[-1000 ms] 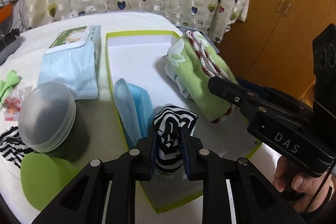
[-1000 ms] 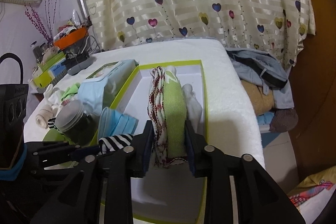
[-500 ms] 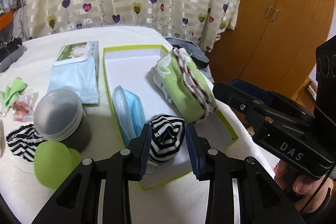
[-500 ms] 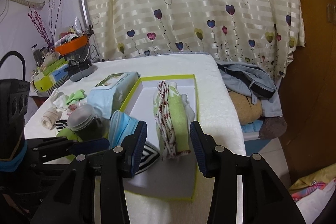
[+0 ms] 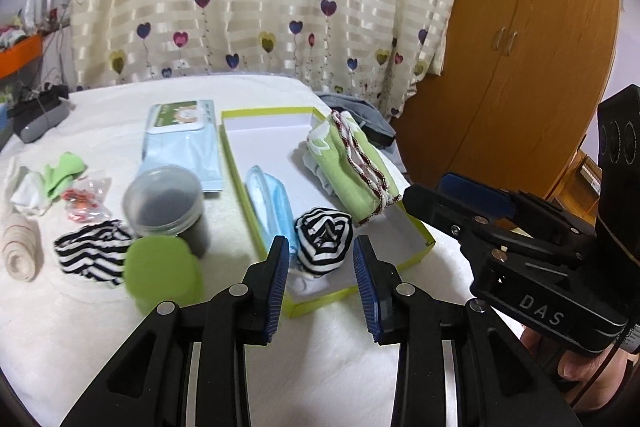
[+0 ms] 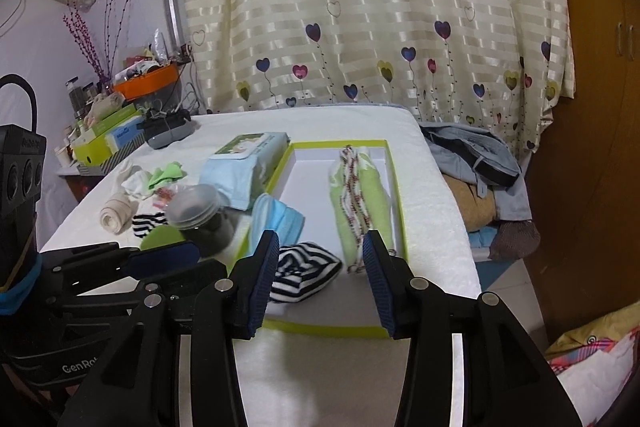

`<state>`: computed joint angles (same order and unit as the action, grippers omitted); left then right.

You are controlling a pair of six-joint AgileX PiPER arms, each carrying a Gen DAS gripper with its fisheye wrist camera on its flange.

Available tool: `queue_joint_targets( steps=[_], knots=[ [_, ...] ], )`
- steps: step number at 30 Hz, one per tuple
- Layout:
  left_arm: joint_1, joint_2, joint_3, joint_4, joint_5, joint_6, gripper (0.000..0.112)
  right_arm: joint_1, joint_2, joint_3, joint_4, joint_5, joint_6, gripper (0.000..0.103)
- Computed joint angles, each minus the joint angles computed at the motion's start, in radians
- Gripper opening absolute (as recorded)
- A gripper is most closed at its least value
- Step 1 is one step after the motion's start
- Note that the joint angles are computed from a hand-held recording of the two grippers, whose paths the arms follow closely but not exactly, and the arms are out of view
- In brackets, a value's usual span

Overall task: Organize soft objects
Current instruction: 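Open both grippers to drop the green towel and striped sock in the box, then move the left tool toward the rolled white bandage while the right approaches the striped sock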

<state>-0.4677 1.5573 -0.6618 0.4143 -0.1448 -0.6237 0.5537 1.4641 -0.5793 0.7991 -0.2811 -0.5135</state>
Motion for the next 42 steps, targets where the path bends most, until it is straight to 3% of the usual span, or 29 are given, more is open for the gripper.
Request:
queue_joint_targets(
  steps=[3,8,16,23,35,42],
  knots=[
    [0.012,-0.047,0.053,-0.089,-0.02,0.096,0.032,0.06,-0.02,0.012,0.126,-0.028,-0.104,0.058],
    [0.051,-0.116,0.137,-0.072,-0.051,0.091,0.032,0.147,-0.023,0.014,0.253,-0.07,-0.199,0.058],
    [0.181,-0.209,0.245,0.1,-0.101,-0.05,0.032,0.279,-0.008,-0.014,0.362,-0.136,-0.28,0.059],
    [0.311,-0.246,0.299,0.307,-0.154,-0.211,0.032,0.332,0.018,-0.059,0.461,-0.137,-0.335,0.059],
    [0.466,-0.266,0.337,0.476,-0.22,-0.317,0.032,0.375,0.053,-0.11,0.498,-0.12,-0.371,0.059],
    [0.534,-0.255,0.338,0.531,-0.252,-0.342,0.032,0.367,0.071,-0.119,0.43,-0.09,-0.318,0.059]
  ],
)
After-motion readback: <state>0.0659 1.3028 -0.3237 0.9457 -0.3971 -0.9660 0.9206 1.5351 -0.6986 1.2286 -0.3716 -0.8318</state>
